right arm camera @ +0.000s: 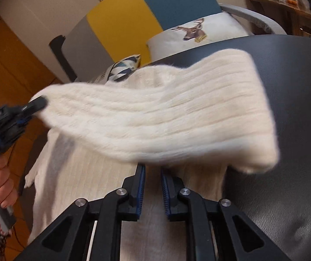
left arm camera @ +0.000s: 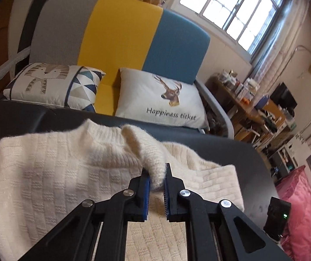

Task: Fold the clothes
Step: 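Grasp the folded sleeve near the shoulder with the left tool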

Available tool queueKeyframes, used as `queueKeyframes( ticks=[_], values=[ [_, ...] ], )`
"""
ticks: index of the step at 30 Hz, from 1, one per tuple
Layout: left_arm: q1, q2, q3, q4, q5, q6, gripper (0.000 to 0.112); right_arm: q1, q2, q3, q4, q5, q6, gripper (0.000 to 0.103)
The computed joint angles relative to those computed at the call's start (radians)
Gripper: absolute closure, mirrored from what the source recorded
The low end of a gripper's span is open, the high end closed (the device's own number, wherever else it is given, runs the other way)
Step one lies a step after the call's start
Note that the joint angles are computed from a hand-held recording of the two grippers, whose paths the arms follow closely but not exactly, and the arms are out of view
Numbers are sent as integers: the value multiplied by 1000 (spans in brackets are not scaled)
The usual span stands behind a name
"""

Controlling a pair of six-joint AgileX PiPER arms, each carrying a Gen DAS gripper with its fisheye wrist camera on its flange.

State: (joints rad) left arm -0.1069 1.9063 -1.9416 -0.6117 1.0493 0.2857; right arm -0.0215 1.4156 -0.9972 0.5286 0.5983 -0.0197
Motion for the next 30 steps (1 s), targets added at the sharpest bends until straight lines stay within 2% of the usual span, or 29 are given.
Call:
queueKeyframes(
  ticks=[2, 7, 9, 14, 16, 18, 20, 22, 23, 25, 28, 30],
  values=[
    [33, -11, 5, -7, 0, 13, 102, -11, 15, -8, -52, -22, 69, 93],
    [122, -13, 45, -11, -9, 49, 102, -12, -14, 44, -143, -119, 204, 93],
    [154, -5, 65, -10, -9, 54, 102, -10, -28, 77, -127, -166, 209, 93],
    [189, -27, 220, 0, -79, 124, 101, 14, -66, 121, -286, -234, 413, 93],
    [184, -39, 293, 17, -129, 148, 101, -16, -81, 156, -221, -266, 383, 93],
    [178, -45, 354, 31, -176, 166, 101, -56, -85, 189, -28, -292, 226, 94],
    [173, -56, 426, 22, -238, 202, 101, -81, -80, 195, 101, -283, 98, 96],
    [172, -83, 500, -39, -322, 296, 99, -89, -76, 190, 127, -270, 73, 96],
    [177, -86, 509, -56, -326, 309, 99, -91, -75, 185, 128, -259, 71, 96],
    [188, -91, 528, -92, -332, 338, 97, -108, -76, 153, 118, -184, 58, 93],
    [228, -72, 526, -185, -290, 393, 96, -59, -147, 122, -110, -99, 209, 90],
    [244, -60, 522, -225, -270, 411, 96, 2, -223, 123, -292, -81, 350, 89]
  ],
)
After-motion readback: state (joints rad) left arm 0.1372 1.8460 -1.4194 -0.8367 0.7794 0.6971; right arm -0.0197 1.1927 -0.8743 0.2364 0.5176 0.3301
